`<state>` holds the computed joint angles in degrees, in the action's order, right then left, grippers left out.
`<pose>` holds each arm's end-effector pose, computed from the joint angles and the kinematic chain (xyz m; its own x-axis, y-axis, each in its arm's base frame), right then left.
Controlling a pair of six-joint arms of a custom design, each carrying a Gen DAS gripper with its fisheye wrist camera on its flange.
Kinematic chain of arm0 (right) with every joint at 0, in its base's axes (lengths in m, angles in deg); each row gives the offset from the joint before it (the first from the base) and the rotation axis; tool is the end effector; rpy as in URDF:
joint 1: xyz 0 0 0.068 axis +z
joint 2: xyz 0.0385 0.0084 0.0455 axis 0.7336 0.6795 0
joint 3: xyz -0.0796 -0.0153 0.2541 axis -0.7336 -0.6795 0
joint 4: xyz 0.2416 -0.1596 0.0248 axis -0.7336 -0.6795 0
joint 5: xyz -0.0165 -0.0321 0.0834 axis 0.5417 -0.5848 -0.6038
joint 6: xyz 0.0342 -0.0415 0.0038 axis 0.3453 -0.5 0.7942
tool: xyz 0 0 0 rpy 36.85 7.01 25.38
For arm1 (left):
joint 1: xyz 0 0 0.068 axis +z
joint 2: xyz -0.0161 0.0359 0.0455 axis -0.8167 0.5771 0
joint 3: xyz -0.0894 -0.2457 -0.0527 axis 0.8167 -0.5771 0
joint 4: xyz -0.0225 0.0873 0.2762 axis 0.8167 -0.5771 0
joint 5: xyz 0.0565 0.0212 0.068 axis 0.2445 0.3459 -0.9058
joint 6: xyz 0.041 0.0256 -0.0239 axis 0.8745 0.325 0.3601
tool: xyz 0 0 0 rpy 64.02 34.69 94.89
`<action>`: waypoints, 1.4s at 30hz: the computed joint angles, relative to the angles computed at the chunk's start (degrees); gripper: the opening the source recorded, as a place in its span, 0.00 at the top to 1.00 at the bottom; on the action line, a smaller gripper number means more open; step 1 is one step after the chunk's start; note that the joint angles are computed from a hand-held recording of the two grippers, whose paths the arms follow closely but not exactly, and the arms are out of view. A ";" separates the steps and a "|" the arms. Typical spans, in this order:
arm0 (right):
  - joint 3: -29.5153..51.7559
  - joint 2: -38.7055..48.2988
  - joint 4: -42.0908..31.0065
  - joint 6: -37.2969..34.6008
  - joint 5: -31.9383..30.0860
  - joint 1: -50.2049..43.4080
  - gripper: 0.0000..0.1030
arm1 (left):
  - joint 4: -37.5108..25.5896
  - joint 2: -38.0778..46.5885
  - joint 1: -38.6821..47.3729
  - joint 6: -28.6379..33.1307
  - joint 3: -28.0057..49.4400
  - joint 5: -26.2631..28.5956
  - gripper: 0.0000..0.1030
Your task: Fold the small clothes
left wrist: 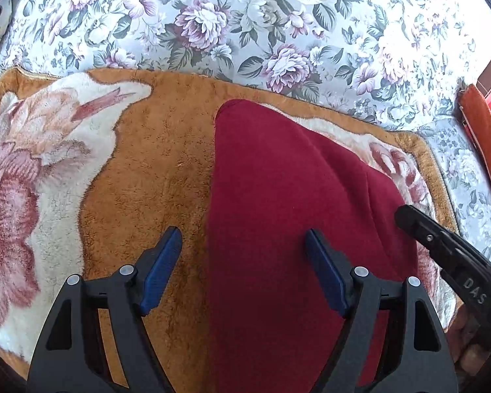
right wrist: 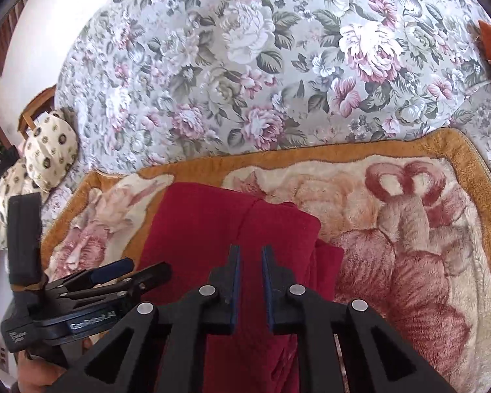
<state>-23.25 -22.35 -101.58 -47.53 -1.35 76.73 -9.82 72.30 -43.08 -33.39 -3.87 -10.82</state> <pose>0.2067 0.1145 0.2692 -0.7921 0.0245 -0.6099 -0.1424 0.9642 0.2237 0.2252 0.0335 0.2534 -0.8541 -0.0904 -0.5121 0.0585 0.9618 -0.2674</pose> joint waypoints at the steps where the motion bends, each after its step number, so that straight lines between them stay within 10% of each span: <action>1: -0.32 2.11 1.02 -0.21 -0.96 -1.50 0.89 | 0.62 0.44 -0.31 -0.26 -0.22 0.11 0.24; 10: -0.74 -3.37 -2.99 -1.66 -5.76 -2.53 0.89 | 2.55 -1.08 -0.83 -0.78 -1.99 -0.45 0.21; 19: -10.53 -18.52 -11.21 7.62 7.39 15.55 0.89 | 0.23 -13.20 -1.70 -0.84 -5.70 -5.28 0.21; 31: 0.31 -19.73 -23.25 22.63 27.07 33.43 0.72 | -13.56 -35.58 8.00 7.65 -4.59 -5.71 0.21; 42: 4.63 -16.93 -28.42 31.67 35.98 42.50 0.60 | -27.70 -38.00 41.35 31.50 2.15 18.09 0.21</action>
